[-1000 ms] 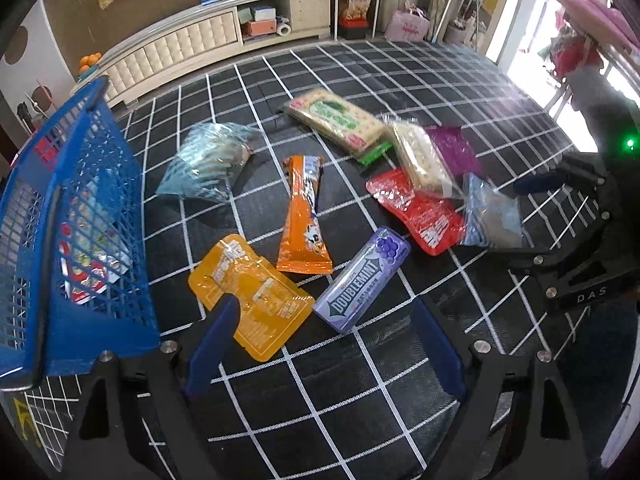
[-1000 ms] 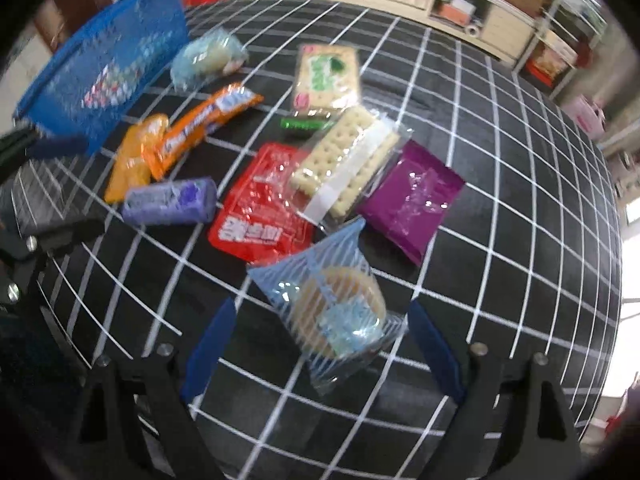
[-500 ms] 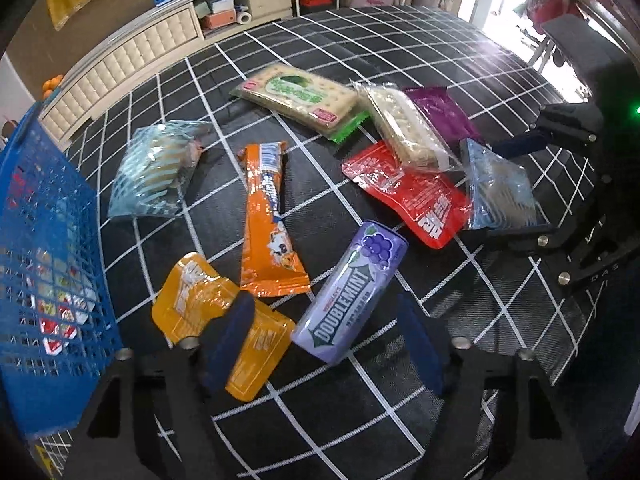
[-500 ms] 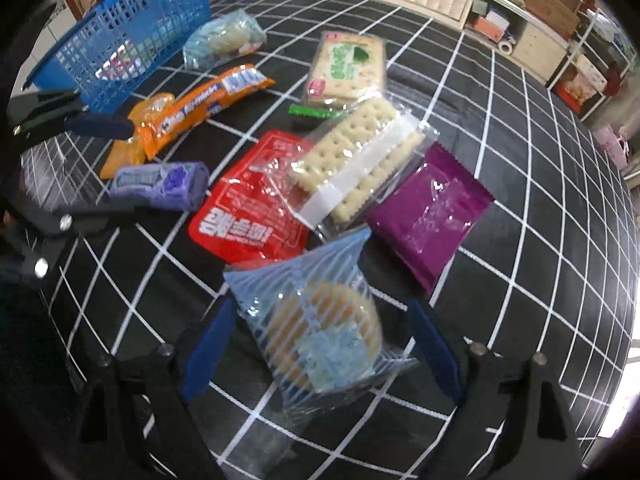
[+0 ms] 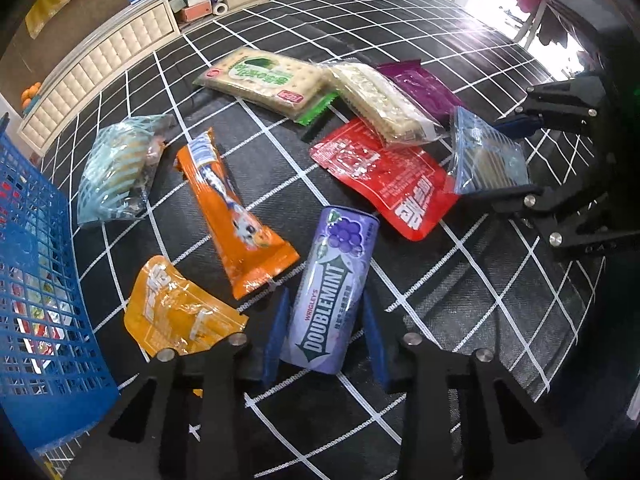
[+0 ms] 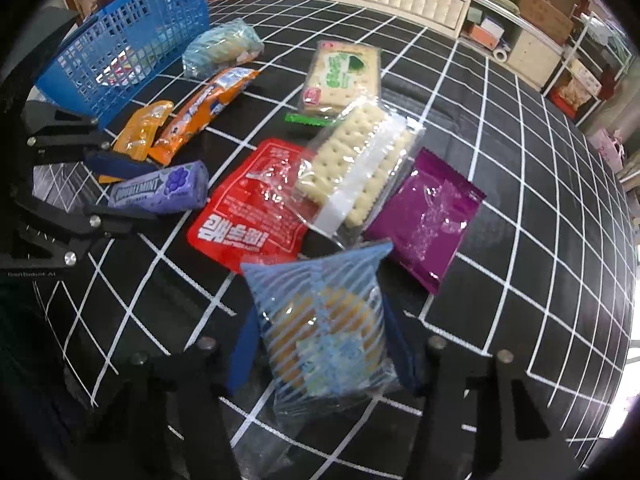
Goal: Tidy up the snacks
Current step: 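Grasp the purple Doublemint pack with the left tool while the right tool grasps the striped bread bag, then carry both snacks to the blue basket and open the left tool to drop the gum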
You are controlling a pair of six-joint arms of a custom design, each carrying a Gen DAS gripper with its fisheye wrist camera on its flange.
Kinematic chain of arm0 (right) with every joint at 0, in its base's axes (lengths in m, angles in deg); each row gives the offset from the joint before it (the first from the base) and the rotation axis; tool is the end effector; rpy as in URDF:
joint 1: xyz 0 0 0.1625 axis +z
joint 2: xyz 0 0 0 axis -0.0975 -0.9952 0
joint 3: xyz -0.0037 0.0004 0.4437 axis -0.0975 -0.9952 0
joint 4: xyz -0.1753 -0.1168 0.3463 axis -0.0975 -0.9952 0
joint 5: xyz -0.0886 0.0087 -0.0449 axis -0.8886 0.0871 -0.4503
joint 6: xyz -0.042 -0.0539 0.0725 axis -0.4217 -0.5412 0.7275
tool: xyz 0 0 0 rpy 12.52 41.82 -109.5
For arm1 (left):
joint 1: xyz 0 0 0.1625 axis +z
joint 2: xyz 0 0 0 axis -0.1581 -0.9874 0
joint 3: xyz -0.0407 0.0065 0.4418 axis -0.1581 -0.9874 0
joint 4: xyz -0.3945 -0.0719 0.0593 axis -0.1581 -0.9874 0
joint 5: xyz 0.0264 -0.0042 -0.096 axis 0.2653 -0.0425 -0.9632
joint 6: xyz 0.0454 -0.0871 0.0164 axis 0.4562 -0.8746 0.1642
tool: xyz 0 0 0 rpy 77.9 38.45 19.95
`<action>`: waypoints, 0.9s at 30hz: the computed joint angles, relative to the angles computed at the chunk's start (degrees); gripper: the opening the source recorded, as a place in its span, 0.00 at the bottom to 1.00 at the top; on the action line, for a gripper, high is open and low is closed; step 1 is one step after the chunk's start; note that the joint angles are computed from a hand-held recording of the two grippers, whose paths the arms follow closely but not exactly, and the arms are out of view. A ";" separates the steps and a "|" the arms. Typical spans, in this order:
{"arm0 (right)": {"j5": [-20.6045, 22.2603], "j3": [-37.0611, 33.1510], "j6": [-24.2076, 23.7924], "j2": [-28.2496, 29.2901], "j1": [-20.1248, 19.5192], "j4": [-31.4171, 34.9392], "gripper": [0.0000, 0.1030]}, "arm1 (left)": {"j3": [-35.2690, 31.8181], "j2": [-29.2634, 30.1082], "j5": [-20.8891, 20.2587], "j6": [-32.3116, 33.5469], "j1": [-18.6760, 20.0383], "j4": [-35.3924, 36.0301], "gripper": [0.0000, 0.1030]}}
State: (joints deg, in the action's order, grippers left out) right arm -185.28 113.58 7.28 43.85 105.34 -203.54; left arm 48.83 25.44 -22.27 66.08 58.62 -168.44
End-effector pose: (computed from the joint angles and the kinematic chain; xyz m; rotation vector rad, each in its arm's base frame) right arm 0.1370 -0.3940 0.0593 0.4691 -2.3457 0.3251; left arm -0.1639 -0.4743 0.0917 1.2562 2.2614 0.0960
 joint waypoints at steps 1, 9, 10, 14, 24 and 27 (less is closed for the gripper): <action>-0.11 0.36 0.67 0.07 0.14 -0.54 0.59 | 0.37 -0.08 0.09 -0.26 -0.16 -0.45 0.32; 1.16 3.55 7.55 -1.29 0.48 -4.84 0.56 | 4.05 -3.51 -1.54 -1.61 -1.83 -4.15 0.29; 1.15 3.83 8.15 -1.71 0.86 -5.14 0.56 | 4.48 -4.30 -1.58 -2.05 -2.03 -4.79 0.29; 0.60 4.66 11.23 -3.86 3.12 -5.08 0.55 | 4.97 -6.65 -2.23 -3.21 -3.02 -5.38 0.29; -3.09 0.87 18.41 -7.57 11.80 0.79 0.55 | 3.55 -14.23 -3.62 -3.84 -5.31 -4.64 0.28; -3.09 -2.11 20.51 -7.96 14.48 3.55 0.55 | 2.61 -17.31 -3.84 -3.55 -5.67 -3.56 0.28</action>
